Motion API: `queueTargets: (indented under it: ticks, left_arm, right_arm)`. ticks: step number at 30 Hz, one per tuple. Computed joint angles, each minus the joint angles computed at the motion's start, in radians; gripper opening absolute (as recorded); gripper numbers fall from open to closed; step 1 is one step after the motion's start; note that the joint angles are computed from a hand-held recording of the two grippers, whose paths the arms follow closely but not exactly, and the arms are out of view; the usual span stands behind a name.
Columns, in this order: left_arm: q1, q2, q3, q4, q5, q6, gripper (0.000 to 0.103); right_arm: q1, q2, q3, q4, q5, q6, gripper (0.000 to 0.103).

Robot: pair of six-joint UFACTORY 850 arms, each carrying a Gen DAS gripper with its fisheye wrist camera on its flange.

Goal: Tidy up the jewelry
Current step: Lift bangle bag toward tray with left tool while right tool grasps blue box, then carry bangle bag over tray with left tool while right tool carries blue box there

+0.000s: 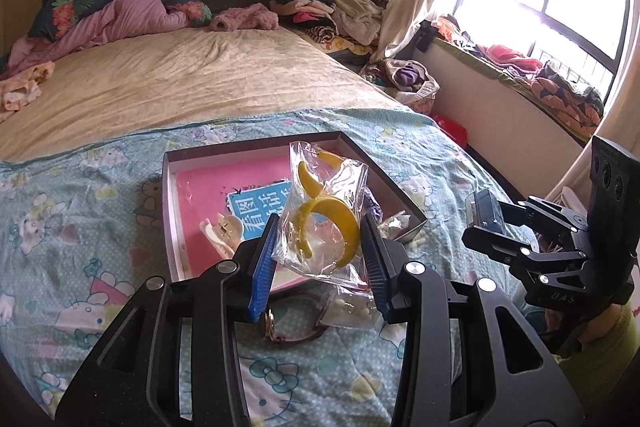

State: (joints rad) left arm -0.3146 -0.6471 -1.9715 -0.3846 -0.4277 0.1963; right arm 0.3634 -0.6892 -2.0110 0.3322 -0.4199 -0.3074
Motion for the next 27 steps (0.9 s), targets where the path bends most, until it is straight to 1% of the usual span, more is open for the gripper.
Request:
queueTargets:
  ticks: [5,12,21,27]
  left_arm:
    - [-0.005,-0.028,-0.046,0.046,-0.006,-0.032,0.032]
    - [-0.008,-0.087,-0.131,0.119,-0.028,-0.099,0.032]
    - [-0.014,-0.168,-0.233,0.241,-0.062,-0.204,0.032]
    - [-0.015,-0.227,-0.302,0.279,-0.099,-0.238,0.032]
  right_arm:
    - [-0.004,-0.01,-0.025,-0.029,0.014,0.034,0.051]
    - [-0.011,-0.055,-0.111,-0.074,-0.002,0.082,0.051]
    - [-0.025,-0.164,-0.291,-0.125,-0.062,0.157,0.051]
    - [-0.035,-0.237,-0.402,-0.157,-0.115,0.208,0.051]
